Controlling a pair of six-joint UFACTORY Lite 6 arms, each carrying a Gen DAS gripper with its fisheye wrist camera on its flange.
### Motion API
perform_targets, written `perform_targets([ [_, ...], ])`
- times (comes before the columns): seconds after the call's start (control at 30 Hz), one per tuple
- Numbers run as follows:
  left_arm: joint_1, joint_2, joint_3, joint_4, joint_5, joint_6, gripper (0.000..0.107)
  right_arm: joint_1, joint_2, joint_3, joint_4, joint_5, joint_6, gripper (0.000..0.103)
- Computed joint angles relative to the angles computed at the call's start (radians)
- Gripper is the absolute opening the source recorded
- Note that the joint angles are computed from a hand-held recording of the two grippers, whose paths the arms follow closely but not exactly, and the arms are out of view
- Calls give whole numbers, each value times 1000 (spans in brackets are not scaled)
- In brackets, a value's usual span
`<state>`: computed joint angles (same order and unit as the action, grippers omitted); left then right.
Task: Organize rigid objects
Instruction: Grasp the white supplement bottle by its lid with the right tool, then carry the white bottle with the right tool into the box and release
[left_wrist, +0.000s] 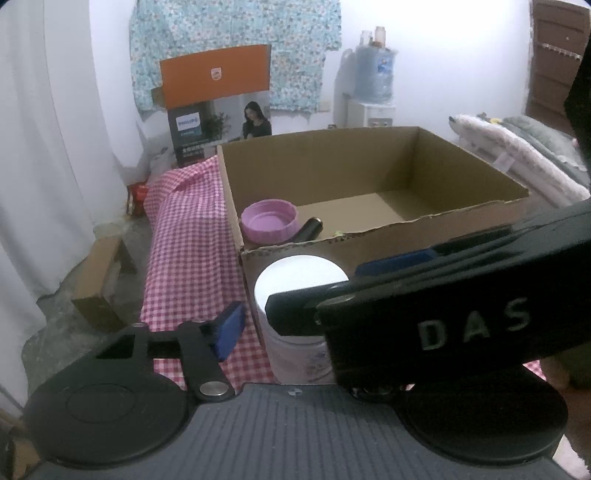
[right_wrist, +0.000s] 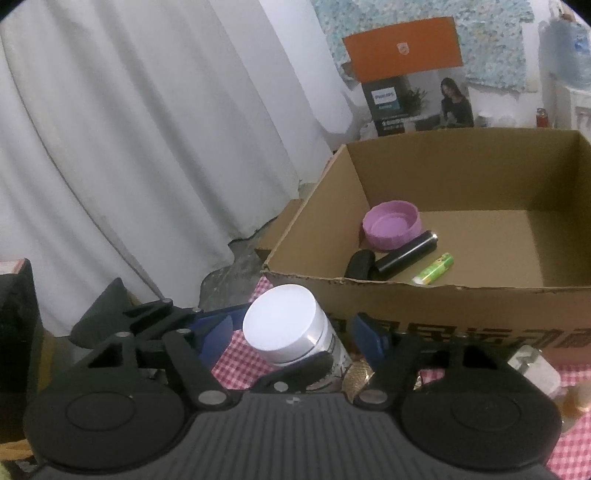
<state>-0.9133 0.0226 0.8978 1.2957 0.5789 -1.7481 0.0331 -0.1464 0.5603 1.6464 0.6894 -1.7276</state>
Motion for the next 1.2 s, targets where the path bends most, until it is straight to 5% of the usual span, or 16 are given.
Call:
perform_targets([
  [0.4,-1,-15,-11,10,-8,-18,53,22,60,47,-25,10,22,60],
  [0.77,-94,-105,9,-52,134,53,53,7,-59,5,-63,49,55,60],
  [0.97,-148,-171,90,-71,258,171,53,-14,-211,23,-149,108,166,60],
  [1.2,-88,-90,287,-15,229,316,53,-74,-195,196,-190,195,239,60],
])
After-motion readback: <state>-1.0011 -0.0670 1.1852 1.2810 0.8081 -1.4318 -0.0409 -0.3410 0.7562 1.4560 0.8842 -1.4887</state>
